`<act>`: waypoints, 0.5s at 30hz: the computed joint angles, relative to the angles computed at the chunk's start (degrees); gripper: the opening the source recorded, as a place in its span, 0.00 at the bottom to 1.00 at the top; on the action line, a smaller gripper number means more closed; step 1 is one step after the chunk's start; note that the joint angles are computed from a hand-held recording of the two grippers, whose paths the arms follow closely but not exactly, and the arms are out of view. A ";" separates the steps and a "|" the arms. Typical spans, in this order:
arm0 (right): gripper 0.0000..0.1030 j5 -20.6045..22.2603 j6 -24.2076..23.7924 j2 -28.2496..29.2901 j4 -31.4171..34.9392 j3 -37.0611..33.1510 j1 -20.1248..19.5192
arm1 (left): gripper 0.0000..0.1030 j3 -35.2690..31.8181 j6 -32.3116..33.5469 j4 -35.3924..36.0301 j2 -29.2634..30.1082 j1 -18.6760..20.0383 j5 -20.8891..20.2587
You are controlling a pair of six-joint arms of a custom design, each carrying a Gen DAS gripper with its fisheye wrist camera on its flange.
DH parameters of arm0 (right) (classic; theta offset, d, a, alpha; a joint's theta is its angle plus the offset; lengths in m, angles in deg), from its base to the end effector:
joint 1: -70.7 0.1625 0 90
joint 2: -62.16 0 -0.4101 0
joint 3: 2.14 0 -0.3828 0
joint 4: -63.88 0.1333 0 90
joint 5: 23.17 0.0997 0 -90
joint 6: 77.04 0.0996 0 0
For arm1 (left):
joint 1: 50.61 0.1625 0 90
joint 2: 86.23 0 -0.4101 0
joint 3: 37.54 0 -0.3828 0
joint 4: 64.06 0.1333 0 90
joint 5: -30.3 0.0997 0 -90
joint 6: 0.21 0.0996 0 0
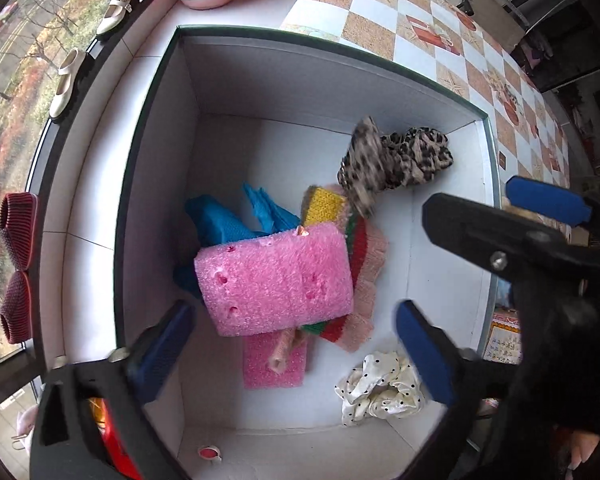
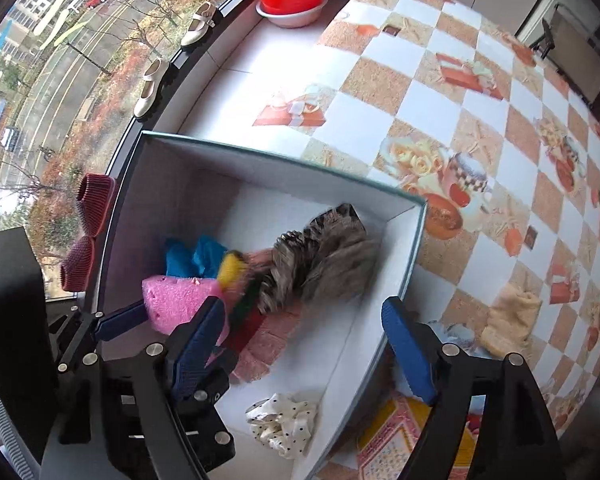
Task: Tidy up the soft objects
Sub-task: 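Open the right tool to drop the leopard bow while the left tool drops the pink sponge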
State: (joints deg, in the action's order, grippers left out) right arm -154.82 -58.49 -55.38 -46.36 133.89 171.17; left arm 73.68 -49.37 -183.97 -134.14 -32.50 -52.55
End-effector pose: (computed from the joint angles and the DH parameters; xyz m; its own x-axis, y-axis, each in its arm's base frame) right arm 0.1160 -0.2586 0.3334 -0.7579 0.2029 0.6200 0.0627 0.9687 -0.2403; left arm -0.4068 -0.2863 -0.0126 -0.7594 0.4343 -0.4844 0.3348 0.8993 0.2814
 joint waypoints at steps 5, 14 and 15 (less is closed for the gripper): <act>0.80 -3.73 1.87 1.41 4.32 -1.67 2.99 | 1.00 -0.22 -0.67 0.92 -0.18 -0.48 0.56; 1.00 -5.05 5.49 0.78 10.22 -2.83 4.70 | 1.00 0.55 -1.58 -0.16 -0.98 -1.03 0.30; 1.00 -4.67 5.59 0.38 10.49 -2.94 4.79 | 1.00 0.50 -1.49 -0.20 -0.99 -1.07 0.08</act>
State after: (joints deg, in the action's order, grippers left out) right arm -159.49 -52.91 -55.00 -35.88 130.96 175.95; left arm 74.18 -50.86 -184.17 -135.13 -33.57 -52.47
